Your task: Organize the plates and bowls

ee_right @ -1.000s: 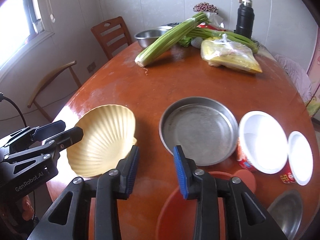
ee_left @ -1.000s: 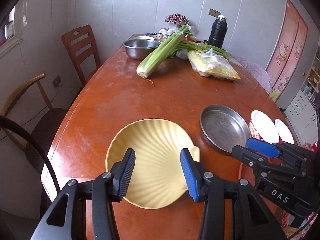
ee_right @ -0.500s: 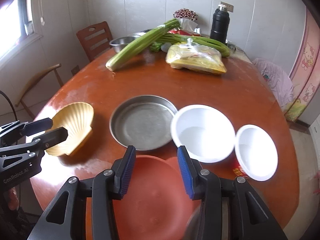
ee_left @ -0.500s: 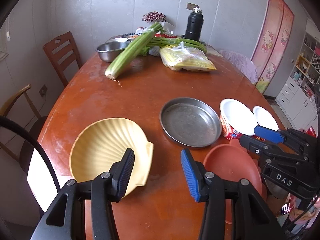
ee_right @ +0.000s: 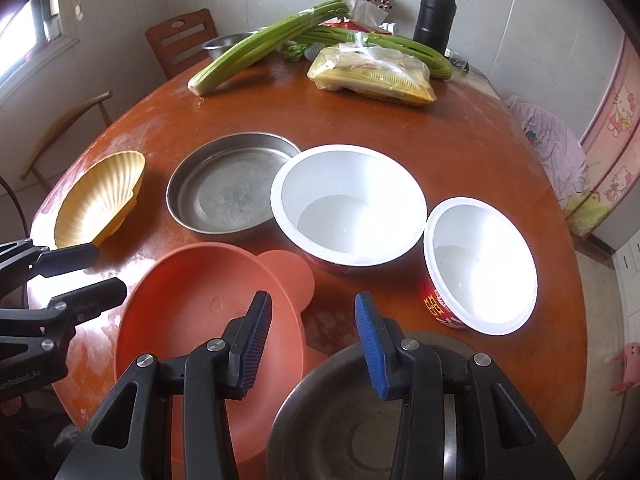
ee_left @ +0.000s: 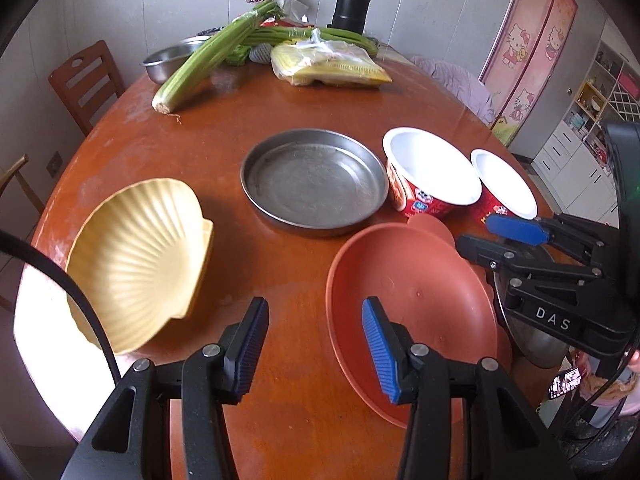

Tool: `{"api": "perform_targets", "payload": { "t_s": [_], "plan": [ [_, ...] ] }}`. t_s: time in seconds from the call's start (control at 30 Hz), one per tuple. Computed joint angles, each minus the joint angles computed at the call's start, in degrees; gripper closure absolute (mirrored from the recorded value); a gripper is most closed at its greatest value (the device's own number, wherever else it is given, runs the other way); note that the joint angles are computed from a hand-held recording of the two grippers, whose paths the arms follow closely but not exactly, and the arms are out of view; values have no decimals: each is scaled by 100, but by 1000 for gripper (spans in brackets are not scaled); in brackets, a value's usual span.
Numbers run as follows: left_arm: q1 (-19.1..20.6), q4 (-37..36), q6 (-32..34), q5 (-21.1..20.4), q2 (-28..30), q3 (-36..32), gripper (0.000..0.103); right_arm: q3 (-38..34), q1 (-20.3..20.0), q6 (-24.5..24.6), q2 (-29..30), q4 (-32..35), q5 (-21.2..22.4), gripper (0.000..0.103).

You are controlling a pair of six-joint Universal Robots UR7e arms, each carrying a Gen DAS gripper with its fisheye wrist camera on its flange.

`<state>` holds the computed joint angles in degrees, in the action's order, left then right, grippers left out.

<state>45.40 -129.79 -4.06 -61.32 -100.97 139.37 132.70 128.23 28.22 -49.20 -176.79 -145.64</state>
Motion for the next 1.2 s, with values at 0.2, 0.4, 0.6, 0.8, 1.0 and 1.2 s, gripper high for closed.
{"api": "perform_targets", "payload": {
  "t_s": [0.2,0.4,0.6,0.8,1.0,1.2],
  "plan": [
    [-48,119,-217,-26,-7,122,54,-30,-105,-278,96,-89,198,58],
    [-96,198,-372,45,101,207,54,-116,-204,-514,207,-85,212,58],
    [-138,243,-397,-2,201,258,54,-189,-317,-676,267,-35,334,58],
    [-241,242,-351,38,169,383,55,-253,-356,-677,326,63,470,58],
    [-245,245,-278,158,100,413,72,-327,-322,-576,383,190,560,58],
    [-56,326,-278,186,-20,328,77,-480,-253,-599,512,267,670,58]
  ]
}}
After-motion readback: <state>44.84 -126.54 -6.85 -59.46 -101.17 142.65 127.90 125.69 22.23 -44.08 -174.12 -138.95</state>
